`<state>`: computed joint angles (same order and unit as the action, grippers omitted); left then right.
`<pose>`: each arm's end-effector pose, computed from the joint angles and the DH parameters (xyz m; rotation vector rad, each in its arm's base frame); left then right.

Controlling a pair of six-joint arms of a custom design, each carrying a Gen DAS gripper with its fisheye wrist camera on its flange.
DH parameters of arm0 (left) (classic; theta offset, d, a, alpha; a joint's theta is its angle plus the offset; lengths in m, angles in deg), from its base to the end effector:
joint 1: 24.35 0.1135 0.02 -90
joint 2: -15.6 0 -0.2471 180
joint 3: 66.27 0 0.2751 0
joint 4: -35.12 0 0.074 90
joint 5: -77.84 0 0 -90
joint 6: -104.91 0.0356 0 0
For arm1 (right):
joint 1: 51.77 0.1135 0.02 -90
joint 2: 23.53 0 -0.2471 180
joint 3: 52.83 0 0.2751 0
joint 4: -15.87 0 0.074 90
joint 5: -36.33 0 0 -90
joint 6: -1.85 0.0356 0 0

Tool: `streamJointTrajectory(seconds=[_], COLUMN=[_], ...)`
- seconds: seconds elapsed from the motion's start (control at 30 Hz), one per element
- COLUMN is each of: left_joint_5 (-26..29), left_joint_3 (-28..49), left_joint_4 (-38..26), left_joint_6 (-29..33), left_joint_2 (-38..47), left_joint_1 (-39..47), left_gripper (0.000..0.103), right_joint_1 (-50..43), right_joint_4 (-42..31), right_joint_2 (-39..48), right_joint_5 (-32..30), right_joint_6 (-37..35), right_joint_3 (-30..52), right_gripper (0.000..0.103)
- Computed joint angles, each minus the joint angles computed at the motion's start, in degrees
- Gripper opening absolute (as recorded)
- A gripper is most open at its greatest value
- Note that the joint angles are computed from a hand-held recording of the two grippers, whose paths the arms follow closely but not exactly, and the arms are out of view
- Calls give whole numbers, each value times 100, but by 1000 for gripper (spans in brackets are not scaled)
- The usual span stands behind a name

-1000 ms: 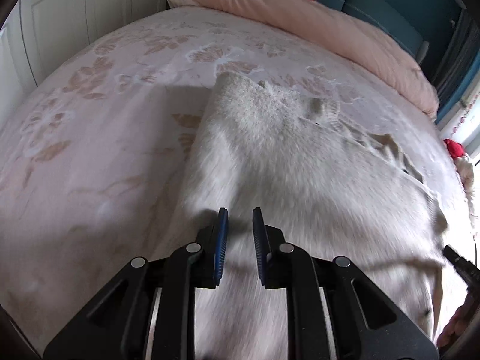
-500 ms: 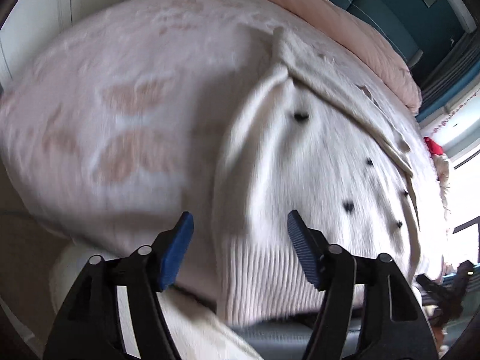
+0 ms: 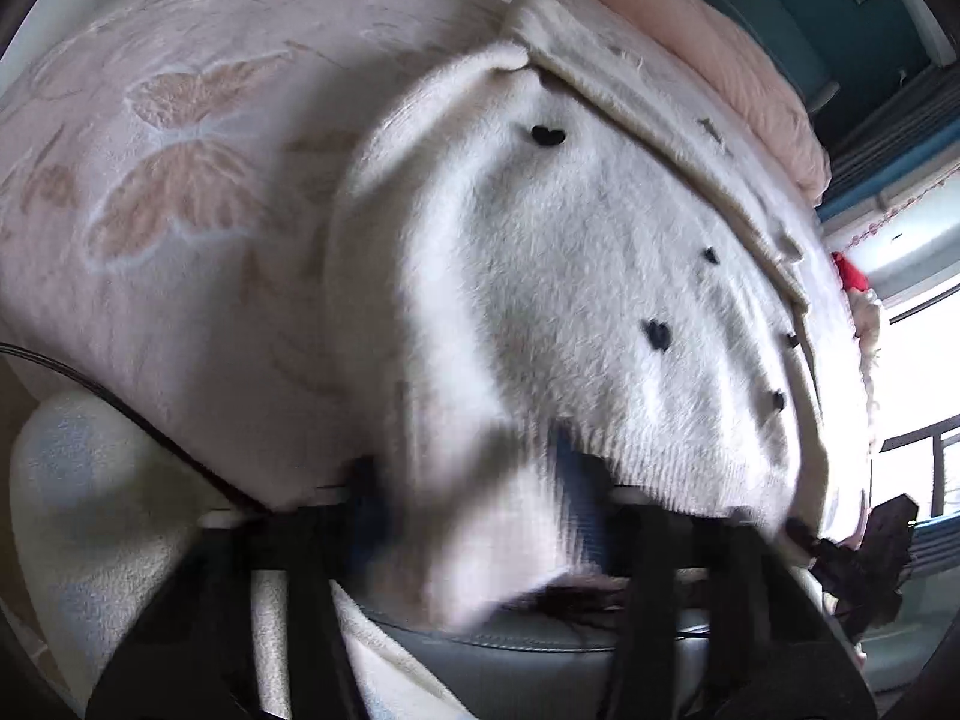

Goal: Fold small clothes
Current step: 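Grasp the sleeve cuff with the right gripper while the left gripper grasps the ribbed hem, then release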

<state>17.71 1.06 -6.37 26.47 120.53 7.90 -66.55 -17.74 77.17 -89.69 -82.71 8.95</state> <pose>0.2813 0.1565 0.0814 -0.4198 2.6848 -0.5755 0.3058 -0.0590 0.0854 0.3377 2.6544 0.8325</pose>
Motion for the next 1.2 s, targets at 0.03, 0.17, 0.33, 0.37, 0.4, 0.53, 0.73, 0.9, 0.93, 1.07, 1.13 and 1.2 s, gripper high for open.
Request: streamJointTrajectory(seconds=[0.03, 0.17, 0.33, 0.37, 0.4, 0.53, 0.73, 0.9, 0.93, 1.07, 1.13, 1.2], left_joint_5=[239, 877, 1479, 1528, 1519, 1391, 1647, 2108, 1939, 705, 120, -670], left_joint_3=[115, -7, -93, -72, -81, -93, 392, 1082, 1194, 2221, 3035, 3628], left_joint_4=[-191, -463, -1694, -1997, -2371, -3776, -5138, -2652, -1960, 210, 366, 506], left_joint_6=[-22, -124, 810, 1066, 1401, 2753, 3442, 874, 270, -1629, -2005, -2419], left_joint_2=[103, -417, -1445, -1569, -1725, -1978, -2263, -2206, -2033, -456, 560, 1365], left_joint_1=[86, 429, 774, 847, 938, 1563, 1998, 537, 219, -1023, -1429, -1752], left_gripper=[14, 12, 11, 11, 11, 11, 11, 12, 12, 12, 13, 18], right_joint_1=[-15, -285, -904, -1079, -1249, -1761, -2237, -1394, -1244, -642, -379, -174], right_joint_4=[33, 58, -722, -1070, -1518, -3386, -5243, -2406, -1645, 509, 966, 856], right_joint_2=[-147, -865, -1716, -1852, -2026, -2547, -2931, -2146, -1817, 220, 1175, 2057], right_joint_5=[-60, -638, -1464, -1558, -1651, -1571, -1713, -2453, -2419, -1827, -1088, -325], right_joint_6=[-1, 14, -561, -870, -1275, -2812, -4203, -1528, -899, 1124, 1586, 1624], right_joint_3=[-62, -386, -540, -503, -485, -383, 160, 1082, 1278, 2584, 3295, 4090], right_gripper=[12, 11, 11, 11, 11, 11, 11, 12, 12, 13, 18, 26])
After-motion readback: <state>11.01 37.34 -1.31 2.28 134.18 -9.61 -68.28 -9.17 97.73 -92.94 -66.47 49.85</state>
